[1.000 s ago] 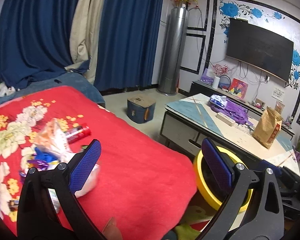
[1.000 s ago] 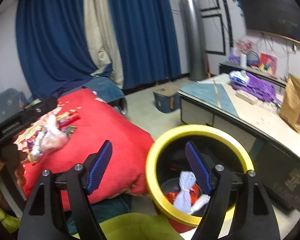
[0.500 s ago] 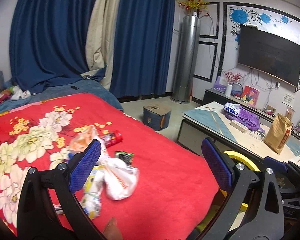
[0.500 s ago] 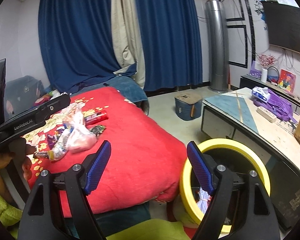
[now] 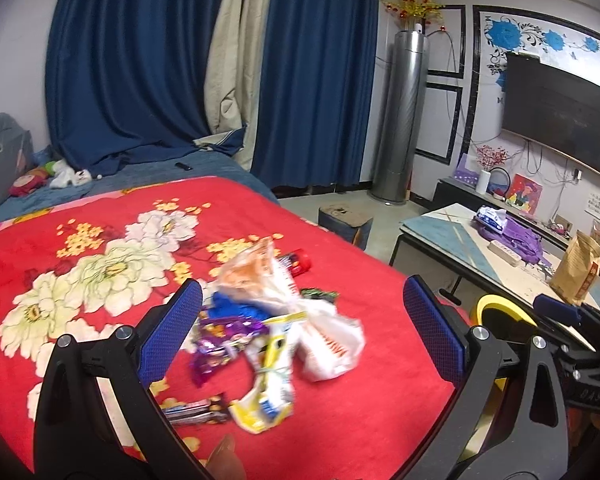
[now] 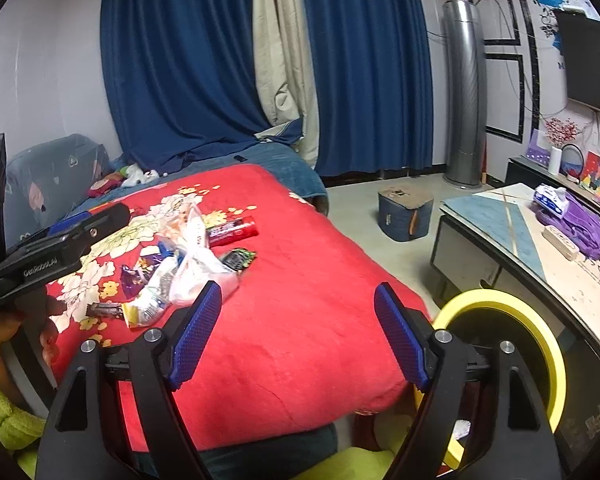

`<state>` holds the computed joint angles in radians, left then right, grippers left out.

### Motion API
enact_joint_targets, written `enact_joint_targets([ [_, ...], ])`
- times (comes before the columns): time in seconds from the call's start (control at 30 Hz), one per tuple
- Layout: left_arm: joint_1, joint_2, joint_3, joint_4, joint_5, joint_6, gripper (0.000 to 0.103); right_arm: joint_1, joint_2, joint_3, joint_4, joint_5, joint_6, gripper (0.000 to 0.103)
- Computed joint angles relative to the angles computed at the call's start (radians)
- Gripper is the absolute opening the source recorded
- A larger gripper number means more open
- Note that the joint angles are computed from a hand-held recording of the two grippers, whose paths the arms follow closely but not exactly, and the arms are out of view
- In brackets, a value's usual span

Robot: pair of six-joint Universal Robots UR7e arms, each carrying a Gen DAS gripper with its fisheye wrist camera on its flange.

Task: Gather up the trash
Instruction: 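Move both tools back over the remaining trash on the bed, then grasp the yellow-white snack bag with the left tool while the right tool grasps the white plastic bag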

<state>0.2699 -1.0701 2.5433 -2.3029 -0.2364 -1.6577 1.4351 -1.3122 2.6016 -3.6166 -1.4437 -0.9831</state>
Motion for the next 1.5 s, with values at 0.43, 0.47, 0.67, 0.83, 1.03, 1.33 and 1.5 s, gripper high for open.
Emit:
enact_joint_targets([
  [0.43, -0.026, -0.123, 0.085, 0.091, -0.088, -0.059, 0.092, 0.093, 0.122, -0.062, 0.008, -0.057, 0.04, 0.076],
  [0.47, -0.027, -0.131, 0.093, 0.09, -0.095, -0.057, 0.092, 0.101, 0.133, -0.069, 0.01, -0.063, 0.044, 0.076],
  [0.67, -0.017, -0.148, 0.134, 0.004, -0.132, 0.006, 0.092, 0.134, 0.177, -0.111, 0.062, -0.086, 0.058, 0.076],
  [0.83, -0.002, -0.121, 0.158, -0.134, -0.158, 0.104, 0.083, 0.151, 0.217, -0.148, 0.102, -0.11, 0.075, 0.069],
  [1.03, 0.021, -0.053, 0.173, -0.349, -0.19, 0.257, 0.068, 0.168, 0.25, -0.187, 0.18, -0.141, 0.09, 0.051],
  [1.33, 0.071, 0.056, 0.155, -0.584, -0.236, 0.447, 0.047, 0.195, 0.307, -0.249, 0.266, -0.169, 0.096, 0.03],
  [1.5, 0.103, 0.079, 0.135, -0.613, -0.261, 0.49, 0.039, 0.199, 0.339, -0.27, 0.263, -0.182, 0.109, 0.027],
])
